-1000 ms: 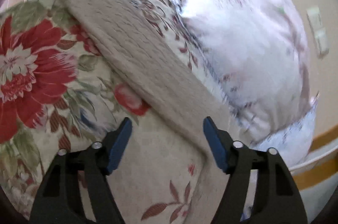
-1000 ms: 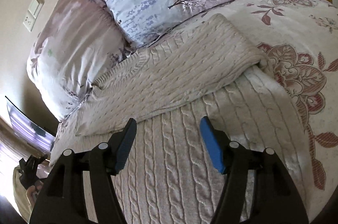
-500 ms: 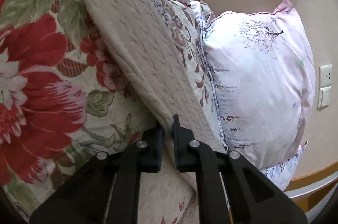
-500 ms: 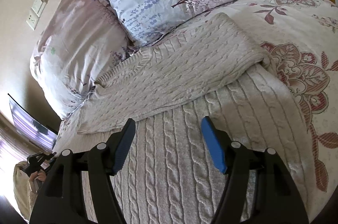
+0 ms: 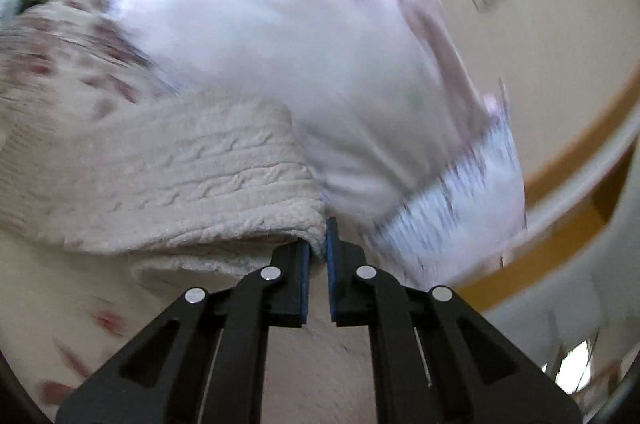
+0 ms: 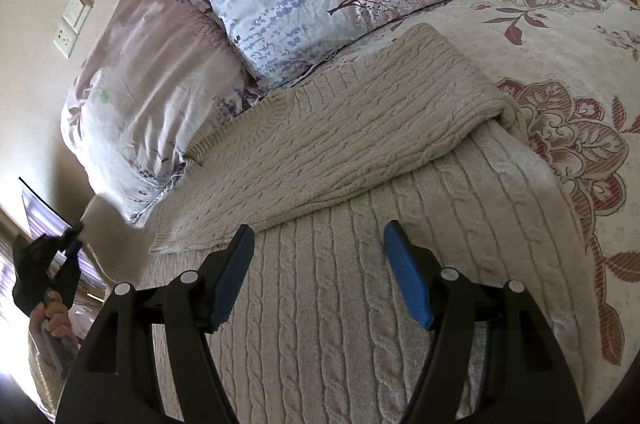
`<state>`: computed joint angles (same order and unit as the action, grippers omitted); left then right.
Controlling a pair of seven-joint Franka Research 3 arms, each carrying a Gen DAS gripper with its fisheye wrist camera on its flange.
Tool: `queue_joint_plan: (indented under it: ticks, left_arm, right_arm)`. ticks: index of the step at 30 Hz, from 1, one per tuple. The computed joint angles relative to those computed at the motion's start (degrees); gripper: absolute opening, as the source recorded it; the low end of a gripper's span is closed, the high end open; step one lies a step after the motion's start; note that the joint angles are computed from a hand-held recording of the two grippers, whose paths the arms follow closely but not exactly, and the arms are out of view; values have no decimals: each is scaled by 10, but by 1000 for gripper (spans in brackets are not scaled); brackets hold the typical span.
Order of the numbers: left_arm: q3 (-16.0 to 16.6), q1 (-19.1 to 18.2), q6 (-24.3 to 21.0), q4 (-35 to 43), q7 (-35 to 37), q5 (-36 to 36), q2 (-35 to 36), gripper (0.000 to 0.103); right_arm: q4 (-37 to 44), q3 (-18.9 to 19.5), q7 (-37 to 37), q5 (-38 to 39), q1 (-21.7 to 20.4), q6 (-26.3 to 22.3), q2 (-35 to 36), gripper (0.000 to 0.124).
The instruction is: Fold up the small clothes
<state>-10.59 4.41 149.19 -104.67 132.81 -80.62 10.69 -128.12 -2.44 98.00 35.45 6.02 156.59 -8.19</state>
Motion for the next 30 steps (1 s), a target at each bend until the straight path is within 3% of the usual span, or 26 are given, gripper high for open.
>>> queue_joint_plan:
  ticks: [5,8,10,13,18,23,27,30]
  left_arm:
    - [-25,-40,0,17,-43,98,44,7]
    - [-38,-40,-6,19,-77,148,63,13]
    - [-45,-28,-23,11,-87,155,66,33]
    - [-49,-7,-34,-17,-66,119,45,56]
    - [-20,13,-52,-64,-38,36,7,59]
    - [4,20,-47,-62,-61,7,11,60]
    - [9,28,-70,-55,-72,3,20,60]
    - [9,28,-71,-51,-77,14,22,60]
  right_arm:
    - [8,3,16,-30,-4,-23,-2,69]
    - [28,1,8,-46,-5,-59,-1,69]
    - [52,2,-12,-58,-3,-83,3,69]
    - [96,9,-68,-77,7,-101,16,69]
    - [204,32,-241,-63,41,-127,75,64]
    - [310,65,-384,-62,68,-160,164,50]
    - [375,70,-385,-163,105,-157,234,46]
    - [403,68,-374,-193,112,-180,263,46]
